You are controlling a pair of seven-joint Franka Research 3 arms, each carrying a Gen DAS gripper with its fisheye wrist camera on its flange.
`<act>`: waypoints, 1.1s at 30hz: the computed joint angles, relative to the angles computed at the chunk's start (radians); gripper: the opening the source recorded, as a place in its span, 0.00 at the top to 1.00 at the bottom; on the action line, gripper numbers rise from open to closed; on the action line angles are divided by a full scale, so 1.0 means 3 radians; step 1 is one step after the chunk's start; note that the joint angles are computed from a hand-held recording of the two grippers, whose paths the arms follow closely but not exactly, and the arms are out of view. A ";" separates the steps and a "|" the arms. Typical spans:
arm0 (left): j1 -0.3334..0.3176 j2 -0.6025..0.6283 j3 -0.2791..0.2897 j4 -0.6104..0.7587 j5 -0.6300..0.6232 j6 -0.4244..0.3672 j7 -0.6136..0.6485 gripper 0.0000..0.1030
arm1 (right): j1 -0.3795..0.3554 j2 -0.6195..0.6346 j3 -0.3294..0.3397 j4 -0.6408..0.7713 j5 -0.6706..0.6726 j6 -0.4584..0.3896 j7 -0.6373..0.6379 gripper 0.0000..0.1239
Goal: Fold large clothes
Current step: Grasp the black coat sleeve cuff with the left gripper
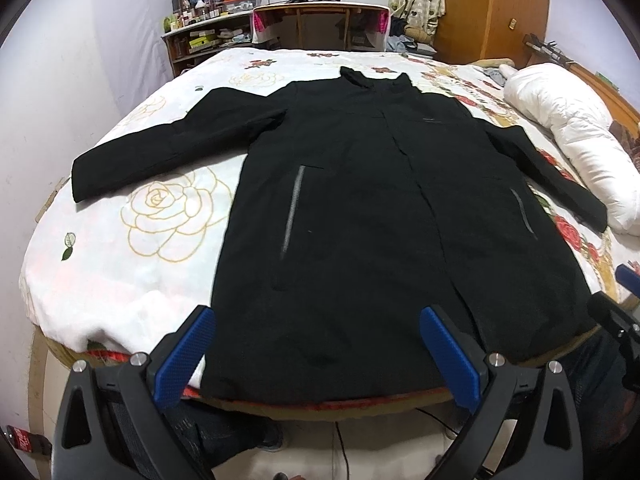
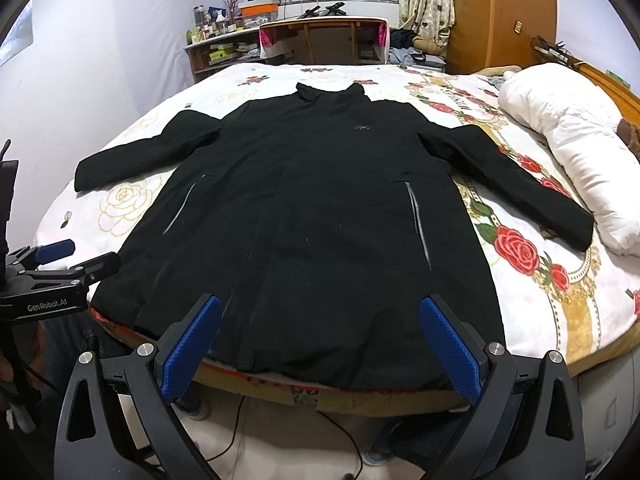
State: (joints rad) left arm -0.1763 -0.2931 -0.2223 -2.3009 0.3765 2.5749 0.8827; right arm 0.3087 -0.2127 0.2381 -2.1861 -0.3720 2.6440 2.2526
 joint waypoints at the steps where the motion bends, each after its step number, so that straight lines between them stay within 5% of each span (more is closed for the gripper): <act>1: 0.0018 0.0038 0.0008 0.0029 0.0017 -0.0003 0.0004 0.00 | -0.0008 0.0057 0.0002 0.0060 -0.0024 -0.0021 -0.0016 0.20; 21: 0.0550 0.1207 0.0411 0.0898 0.0021 0.0154 -0.0106 0.10 | 0.0461 0.1508 -0.0560 0.1583 0.0038 -0.0295 -0.0488 0.20; 23: 0.0611 0.1299 0.0449 0.0968 -0.0042 0.0216 -0.0084 0.23 | 0.0494 0.1666 -0.0607 0.1778 0.0134 -0.0354 -0.0554 0.20; 26: 0.0684 0.1424 0.0506 0.1085 -0.0080 0.0278 -0.0140 0.29 | 0.0554 0.1832 -0.0684 0.1993 0.0217 -0.0437 -0.0595 0.20; 33: 0.0817 0.1642 0.0640 0.1303 -0.0024 0.0317 -0.0443 0.30 | 0.0632 0.2109 -0.0800 0.2384 0.0318 -0.0625 -0.0708 0.20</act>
